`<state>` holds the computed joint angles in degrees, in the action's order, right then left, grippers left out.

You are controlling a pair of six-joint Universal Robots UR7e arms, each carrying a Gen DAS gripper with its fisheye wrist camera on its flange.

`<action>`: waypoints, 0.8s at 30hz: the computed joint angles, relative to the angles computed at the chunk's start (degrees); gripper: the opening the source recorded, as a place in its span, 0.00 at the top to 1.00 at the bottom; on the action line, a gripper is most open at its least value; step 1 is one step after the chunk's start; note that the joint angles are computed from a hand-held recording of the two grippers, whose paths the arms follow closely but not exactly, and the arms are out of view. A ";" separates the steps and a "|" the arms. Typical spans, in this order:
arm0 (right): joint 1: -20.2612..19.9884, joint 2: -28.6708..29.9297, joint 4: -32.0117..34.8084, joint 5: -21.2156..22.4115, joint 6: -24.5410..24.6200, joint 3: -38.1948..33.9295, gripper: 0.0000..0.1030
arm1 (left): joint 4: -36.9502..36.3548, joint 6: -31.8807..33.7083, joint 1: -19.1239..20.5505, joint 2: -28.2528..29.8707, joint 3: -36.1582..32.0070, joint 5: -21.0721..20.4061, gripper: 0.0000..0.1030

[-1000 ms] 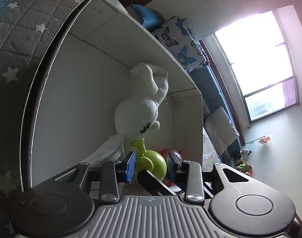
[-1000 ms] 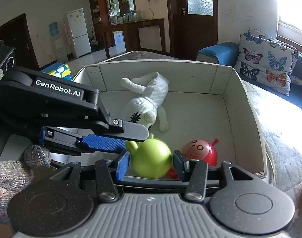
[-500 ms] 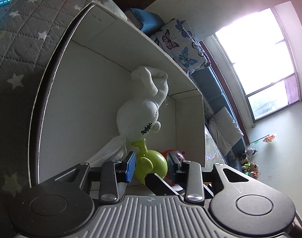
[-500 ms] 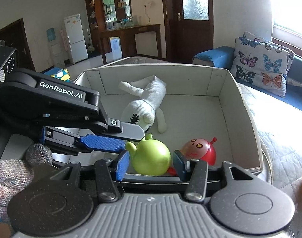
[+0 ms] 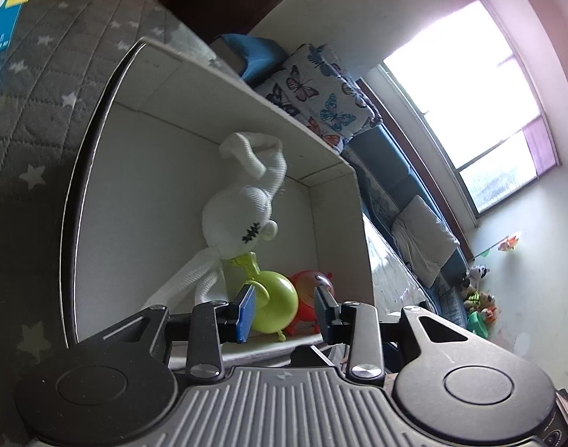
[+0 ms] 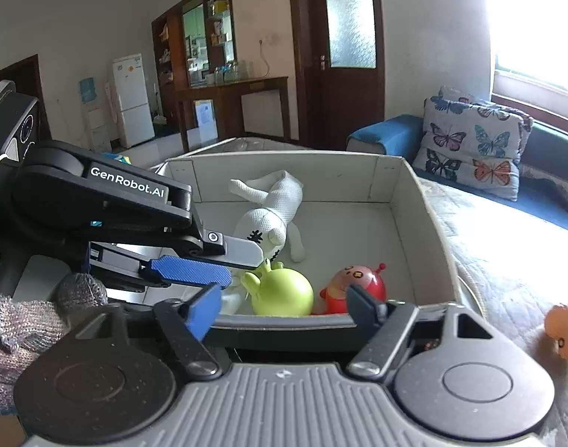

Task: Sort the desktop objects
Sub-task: 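Lower the green ball toy into the white box and open the left gripper, then withdraw the left tool from the box toward the red-and-black doll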

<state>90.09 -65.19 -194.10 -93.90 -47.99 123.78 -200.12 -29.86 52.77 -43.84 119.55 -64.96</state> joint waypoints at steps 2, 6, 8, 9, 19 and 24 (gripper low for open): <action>-0.23 -0.82 -1.40 0.46 -0.07 1.30 0.21 | -0.78 1.24 -0.93 0.03 0.60 0.79 0.64; -0.83 -2.54 -5.36 1.25 -0.51 4.56 0.13 | -2.44 3.35 -2.61 0.16 2.07 2.03 0.64; -1.01 -3.25 -7.73 1.42 -0.85 6.21 0.08 | -3.36 4.24 -3.39 0.33 2.81 2.68 0.64; -1.08 -3.57 -8.82 1.46 -0.98 6.95 0.07 | -3.79 4.85 -3.80 0.43 3.17 2.99 0.64; -2.22 -6.41 -15.19 2.27 -0.79 12.36 0.00 | -5.85 9.50 -7.17 1.77 5.78 5.60 0.64; -3.39 -6.24 -20.03 1.99 -0.41 14.66 0.00 | -5.76 10.38 -8.34 2.61 6.35 7.25 0.64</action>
